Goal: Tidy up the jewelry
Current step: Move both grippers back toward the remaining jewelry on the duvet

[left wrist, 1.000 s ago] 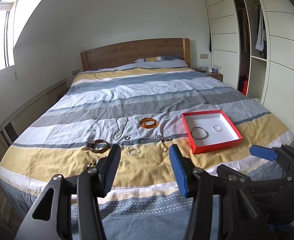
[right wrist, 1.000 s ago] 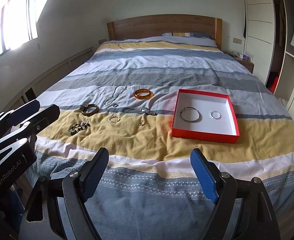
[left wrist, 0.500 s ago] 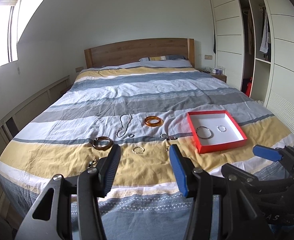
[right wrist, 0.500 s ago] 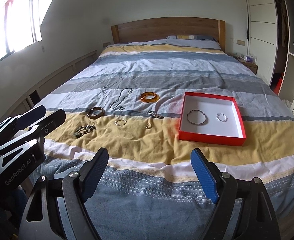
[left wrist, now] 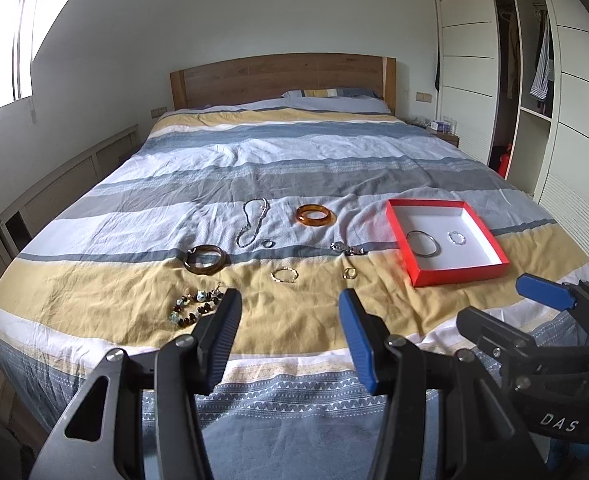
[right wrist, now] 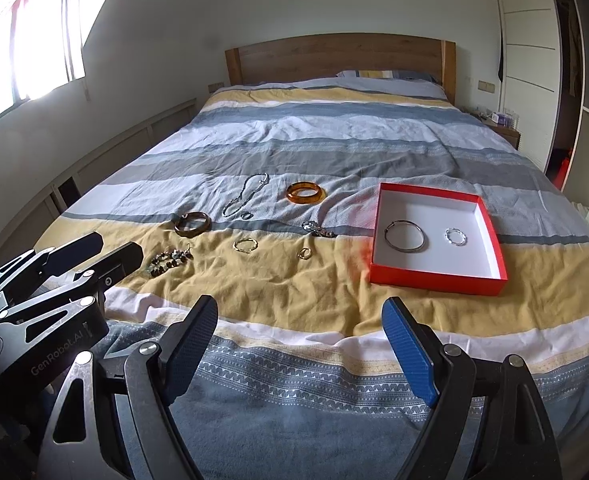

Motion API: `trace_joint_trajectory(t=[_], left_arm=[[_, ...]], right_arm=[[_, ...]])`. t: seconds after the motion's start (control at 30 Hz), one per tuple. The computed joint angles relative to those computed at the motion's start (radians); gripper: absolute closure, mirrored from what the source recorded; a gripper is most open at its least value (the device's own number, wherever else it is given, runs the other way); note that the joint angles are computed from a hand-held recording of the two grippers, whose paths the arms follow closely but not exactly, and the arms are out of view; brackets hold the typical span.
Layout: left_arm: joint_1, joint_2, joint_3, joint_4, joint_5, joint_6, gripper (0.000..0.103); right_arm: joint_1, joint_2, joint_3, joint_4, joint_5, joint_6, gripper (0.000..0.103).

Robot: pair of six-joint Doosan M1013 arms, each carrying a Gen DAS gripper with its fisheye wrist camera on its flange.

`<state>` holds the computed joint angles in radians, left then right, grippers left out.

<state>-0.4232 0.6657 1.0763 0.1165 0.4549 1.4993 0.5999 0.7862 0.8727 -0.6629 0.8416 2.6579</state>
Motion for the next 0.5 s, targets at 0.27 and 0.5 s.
trace_joint_trajectory(t=[0.27,0.5], left_arm=[[0.011,0.032,-0.039,-0.039,0.039,0.015,0.054],[0.022,0.065,-0.081,-0.082,0.079,0.032,0.054]], right_arm=[[-0.012,0.042,-0.057,0.067,0.029,-0.061,0.019],[-0.026,0.069,-0.092,0.119,0.038,-0.098,0.020]])
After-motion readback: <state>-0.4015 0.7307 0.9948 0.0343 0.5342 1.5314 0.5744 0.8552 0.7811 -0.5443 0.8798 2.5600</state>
